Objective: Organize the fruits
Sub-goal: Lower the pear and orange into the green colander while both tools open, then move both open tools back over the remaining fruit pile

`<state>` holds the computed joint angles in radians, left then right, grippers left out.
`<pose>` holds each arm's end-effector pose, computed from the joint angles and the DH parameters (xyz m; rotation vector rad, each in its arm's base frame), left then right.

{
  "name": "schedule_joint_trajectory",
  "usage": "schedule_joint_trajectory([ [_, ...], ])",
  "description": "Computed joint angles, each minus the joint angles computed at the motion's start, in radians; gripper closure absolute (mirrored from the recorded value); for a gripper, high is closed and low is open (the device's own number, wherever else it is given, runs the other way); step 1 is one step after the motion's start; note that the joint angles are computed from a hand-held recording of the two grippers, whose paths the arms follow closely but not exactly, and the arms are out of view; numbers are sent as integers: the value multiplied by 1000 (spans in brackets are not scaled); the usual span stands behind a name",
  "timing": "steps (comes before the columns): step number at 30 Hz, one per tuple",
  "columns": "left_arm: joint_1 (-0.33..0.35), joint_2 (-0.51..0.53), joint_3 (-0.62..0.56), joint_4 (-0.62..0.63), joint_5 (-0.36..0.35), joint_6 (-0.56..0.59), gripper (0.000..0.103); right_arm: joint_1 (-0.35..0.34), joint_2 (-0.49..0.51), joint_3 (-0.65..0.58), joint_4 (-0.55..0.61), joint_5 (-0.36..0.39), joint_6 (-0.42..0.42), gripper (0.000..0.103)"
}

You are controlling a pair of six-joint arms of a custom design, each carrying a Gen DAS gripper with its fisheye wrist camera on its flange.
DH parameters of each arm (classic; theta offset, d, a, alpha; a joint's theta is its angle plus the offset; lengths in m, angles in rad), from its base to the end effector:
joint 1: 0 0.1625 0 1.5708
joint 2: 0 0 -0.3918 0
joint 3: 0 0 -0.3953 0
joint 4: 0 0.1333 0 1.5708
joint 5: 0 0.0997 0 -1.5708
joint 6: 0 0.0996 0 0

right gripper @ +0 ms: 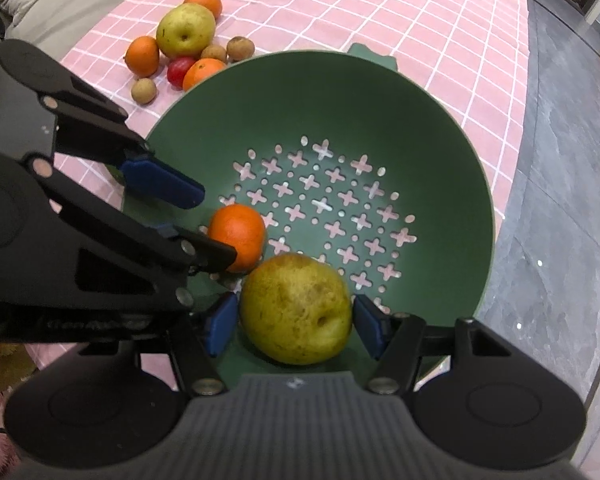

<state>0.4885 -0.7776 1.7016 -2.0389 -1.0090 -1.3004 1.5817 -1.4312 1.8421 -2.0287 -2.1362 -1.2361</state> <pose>-0.4157 -0.4320 0.0023 -0.1050 2.4857 -0.4520 0.0856 -0.5196 0.3133 1.5187 -2.1423 -0.3881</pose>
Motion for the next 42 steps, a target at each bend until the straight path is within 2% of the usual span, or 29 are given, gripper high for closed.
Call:
schedule_joint_trajectory([
  [2,-3,-9,17,-31,4,0,51,5,-2,1,-2,-1,-7,42],
  [7,-28,-35,41,-41,40,-23,43,18,-15,-1,-22,5,-7,32],
  [12,-52,-78,65,-28,67,-57,43,34,-39,8,-52,25,7,32],
  [20,-100,-149,102,13,145,-120,41,71,-80,41,-118,42,82,32],
  [23,-121,-183,121,52,191,-166,41,87,-104,48,-134,82,119,32],
  [25,-137,-208,134,92,219,-210,41,98,-122,59,-155,116,147,32],
  [27,-149,-233,145,147,246,-266,41,108,-140,76,-187,154,167,21],
  [34,-184,-312,179,412,315,-571,40,142,-171,145,-291,294,248,21],
  [38,-201,-368,225,501,320,-728,40,165,-145,169,-304,312,322,21],
  [42,-220,-420,283,551,321,-865,40,184,-129,212,-347,320,318,21],
])
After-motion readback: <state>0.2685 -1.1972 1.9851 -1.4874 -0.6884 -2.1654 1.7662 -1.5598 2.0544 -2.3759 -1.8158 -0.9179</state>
